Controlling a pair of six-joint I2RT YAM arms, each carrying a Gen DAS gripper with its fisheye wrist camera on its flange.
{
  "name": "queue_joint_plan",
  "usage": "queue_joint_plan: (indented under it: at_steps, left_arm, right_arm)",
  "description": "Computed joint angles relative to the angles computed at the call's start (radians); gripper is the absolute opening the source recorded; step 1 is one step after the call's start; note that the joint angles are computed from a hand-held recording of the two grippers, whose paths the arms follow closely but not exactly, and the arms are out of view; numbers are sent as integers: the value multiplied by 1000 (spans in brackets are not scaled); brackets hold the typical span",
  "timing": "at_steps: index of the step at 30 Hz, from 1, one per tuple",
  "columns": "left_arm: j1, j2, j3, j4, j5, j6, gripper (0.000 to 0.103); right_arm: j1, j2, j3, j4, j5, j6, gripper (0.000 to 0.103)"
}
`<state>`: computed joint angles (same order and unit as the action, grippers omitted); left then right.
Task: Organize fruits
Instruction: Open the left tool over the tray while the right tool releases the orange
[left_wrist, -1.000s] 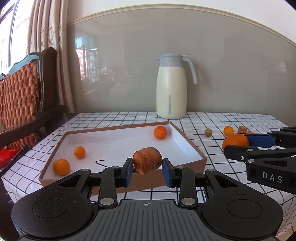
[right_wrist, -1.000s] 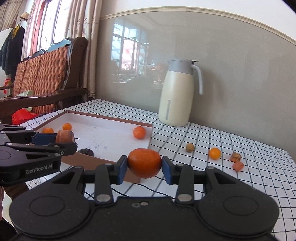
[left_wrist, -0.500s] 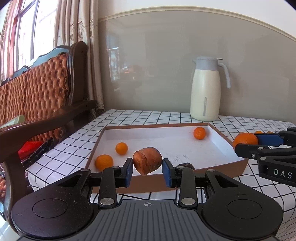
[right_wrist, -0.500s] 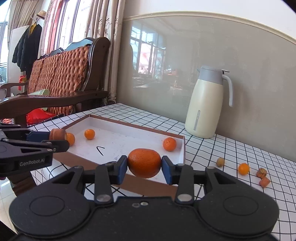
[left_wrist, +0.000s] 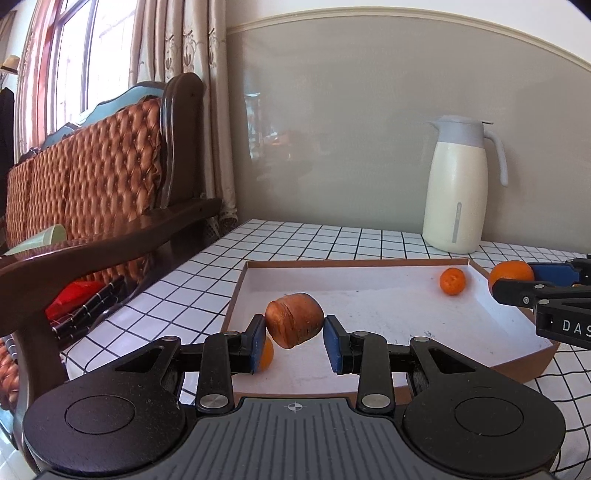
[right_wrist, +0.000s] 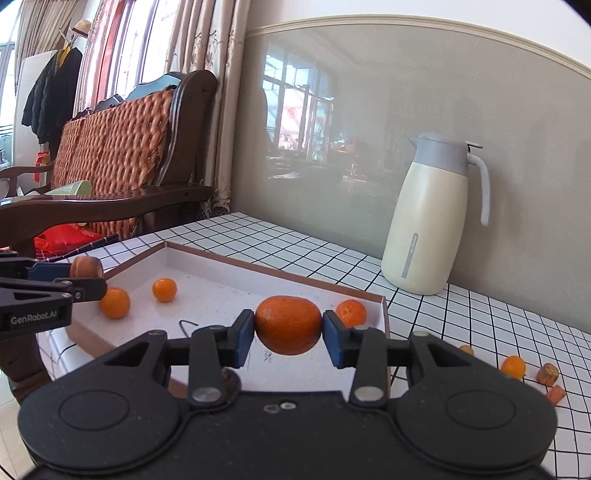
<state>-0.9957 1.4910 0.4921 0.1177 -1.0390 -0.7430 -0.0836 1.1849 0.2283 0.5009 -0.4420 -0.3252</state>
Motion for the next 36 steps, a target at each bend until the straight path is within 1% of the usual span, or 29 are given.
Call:
queue_joint_plan:
  at_steps: [5, 10, 12, 16, 19, 21, 22, 23, 24, 25, 26, 29, 31, 36]
  left_arm:
    - [77, 34, -8, 137, 52, 107, 35]
    - [148, 70, -3, 222, 97, 187, 35]
    - [174, 80, 3, 244, 115, 214, 35]
    - [229, 91, 15, 256, 152, 239, 35]
    - [277, 122, 31, 285, 192, 266, 35]
    - [302, 144, 41, 314, 219, 280, 35]
    - [311, 157, 48, 324, 222, 285, 40]
    - [311, 170, 56, 326, 198, 274, 54]
    - [296, 178, 47, 350, 146, 252, 96]
    - [280, 185, 21, 422, 109, 269, 103]
    - [277, 182, 11, 448, 112, 291, 103]
    - [275, 197, 19, 449, 125, 302, 103]
    - [273, 203, 27, 432, 145, 303, 103]
    - [256, 190, 30, 416, 142, 294, 103]
  right_arm:
    - [0, 143, 57, 89, 21, 21, 32]
    - [-3, 233, 99, 132, 35, 24, 32]
    - [-4, 253, 114, 140, 36, 20, 32]
    - [-3, 296, 160, 132, 41, 19, 32]
    - [8, 359, 233, 102, 55, 36, 32]
    - [14, 408, 280, 96, 53, 50, 35]
    - [15, 434, 301, 98, 46, 51, 62]
    - [22, 453, 321, 90, 62, 42, 98]
    - [29, 462, 317, 117, 89, 42, 96]
    - [25, 480, 291, 204, 98, 56, 97]
    - [18, 493, 277, 248, 93, 66, 97]
    - [3, 520, 283, 237, 57, 88, 97]
    - [8, 527, 265, 268, 59, 73, 97]
    - [13, 483, 240, 269, 61, 85, 97]
